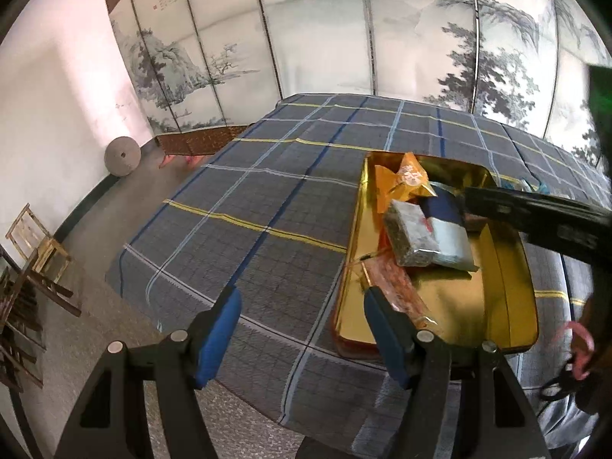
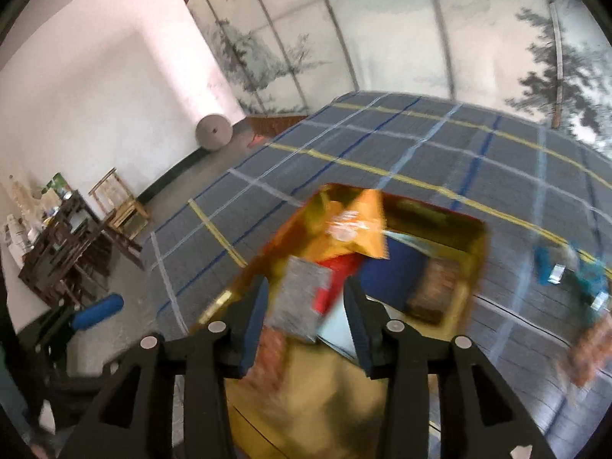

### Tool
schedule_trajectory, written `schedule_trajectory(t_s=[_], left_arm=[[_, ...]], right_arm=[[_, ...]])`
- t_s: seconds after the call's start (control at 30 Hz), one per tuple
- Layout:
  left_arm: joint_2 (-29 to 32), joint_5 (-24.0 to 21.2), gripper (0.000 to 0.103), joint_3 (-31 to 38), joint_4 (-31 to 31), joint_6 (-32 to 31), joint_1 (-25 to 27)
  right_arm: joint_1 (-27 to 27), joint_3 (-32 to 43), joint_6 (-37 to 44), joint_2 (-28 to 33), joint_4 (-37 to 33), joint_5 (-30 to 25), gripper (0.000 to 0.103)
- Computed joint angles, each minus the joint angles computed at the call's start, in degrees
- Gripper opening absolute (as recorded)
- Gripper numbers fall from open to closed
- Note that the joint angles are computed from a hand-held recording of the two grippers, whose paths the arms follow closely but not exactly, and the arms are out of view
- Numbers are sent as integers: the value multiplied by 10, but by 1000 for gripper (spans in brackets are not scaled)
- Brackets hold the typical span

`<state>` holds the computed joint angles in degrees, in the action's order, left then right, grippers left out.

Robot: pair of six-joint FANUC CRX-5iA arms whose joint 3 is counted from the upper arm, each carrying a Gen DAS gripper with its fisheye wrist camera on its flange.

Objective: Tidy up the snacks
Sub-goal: 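Move both grippers back toward the remaining snacks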

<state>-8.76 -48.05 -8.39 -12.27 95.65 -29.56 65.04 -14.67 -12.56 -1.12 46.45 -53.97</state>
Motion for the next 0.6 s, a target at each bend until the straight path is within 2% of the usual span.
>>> schedule_trajectory(t_s=[0.07, 0.13, 0.23, 0.4, 0.6], left_arm=[[5, -7, 68, 6, -8, 0, -11], [7, -9, 68, 11, -17, 0, -23], [10, -7, 68, 11, 7, -36, -31], [27, -9, 68, 24, 50, -105, -56], [71, -20, 68, 60, 144, -204, -83]], right_arm=[[24, -33, -41, -29, 20, -35, 44], [55, -52, -63, -49, 22, -100, 46], [115, -75, -90, -78, 9, -228, 47], [202, -106, -154, -125, -78, -428, 51], [304, -159, -314, -203, -179, -553, 51]])
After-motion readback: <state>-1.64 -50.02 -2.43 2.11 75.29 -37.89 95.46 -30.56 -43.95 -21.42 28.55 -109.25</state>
